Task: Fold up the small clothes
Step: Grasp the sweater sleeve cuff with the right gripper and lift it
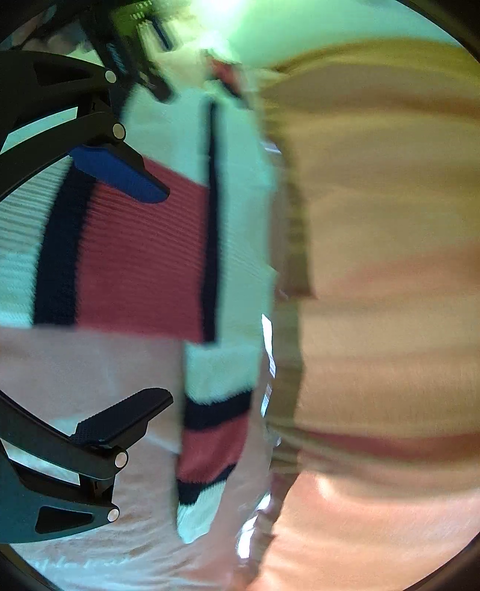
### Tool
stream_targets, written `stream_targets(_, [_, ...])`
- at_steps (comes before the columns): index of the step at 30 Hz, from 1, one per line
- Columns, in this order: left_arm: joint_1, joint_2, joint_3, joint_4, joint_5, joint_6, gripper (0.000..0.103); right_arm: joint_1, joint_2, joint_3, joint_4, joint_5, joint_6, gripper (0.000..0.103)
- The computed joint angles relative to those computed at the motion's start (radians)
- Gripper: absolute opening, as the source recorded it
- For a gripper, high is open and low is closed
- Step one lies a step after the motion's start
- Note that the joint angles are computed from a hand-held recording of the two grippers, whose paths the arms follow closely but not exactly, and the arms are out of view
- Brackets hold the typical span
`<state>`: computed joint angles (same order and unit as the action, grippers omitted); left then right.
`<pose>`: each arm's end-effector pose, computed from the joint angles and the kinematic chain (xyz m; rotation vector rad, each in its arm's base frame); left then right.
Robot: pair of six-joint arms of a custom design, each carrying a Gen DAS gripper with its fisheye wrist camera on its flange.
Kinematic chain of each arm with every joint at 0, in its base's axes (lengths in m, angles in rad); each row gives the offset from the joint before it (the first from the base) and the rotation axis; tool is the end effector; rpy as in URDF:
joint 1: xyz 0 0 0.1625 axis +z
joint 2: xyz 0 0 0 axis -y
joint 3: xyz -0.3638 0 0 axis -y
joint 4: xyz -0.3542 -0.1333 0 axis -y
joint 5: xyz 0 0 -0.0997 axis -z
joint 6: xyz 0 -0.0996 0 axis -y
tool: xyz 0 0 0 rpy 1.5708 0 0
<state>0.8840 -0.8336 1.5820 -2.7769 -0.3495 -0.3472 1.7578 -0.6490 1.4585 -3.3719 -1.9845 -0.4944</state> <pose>-0.2105 -0.6145 0.2043 0.0168 2.0512 -1.1103 0.2153 -0.6361 0.1595 0.5325 -2.2982 1.1776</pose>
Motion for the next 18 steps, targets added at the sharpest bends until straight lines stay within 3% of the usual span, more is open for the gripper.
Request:
stream_targets(4, [-0.002,-0.02,-0.021,-0.156,-0.062,0.073,0.098,-0.114,-0.134,-0.032,0.076,0.104,0.149,0.098])
stream_targets(7, [-0.004,-0.005,-0.043,-0.253,-0.045,0.116,0.098,-0.242,-0.186,-0.1,0.172,0.201,0.269,0.098])
stream_targets(8, [-0.003,0.002,-0.052,-0.265,-0.037,0.113,0.098,-0.279,-0.188,-0.13,0.222,0.217,0.302,0.092])
stream_targets(11, [0.006,0.014,-0.076,-0.211,-0.043,0.068,0.098,-0.382,-0.153,-0.249,0.381,0.234,0.393,0.076])
stream_targets(16, [0.019,0.067,-0.138,-0.075,-0.035,0.027,0.098,-0.486,-0.055,-0.41,0.498,0.347,0.513,0.075])
stream_targets(18, [0.021,0.084,-0.153,-0.05,-0.035,0.034,0.098,-0.504,-0.013,-0.471,0.52,0.391,0.541,0.069])
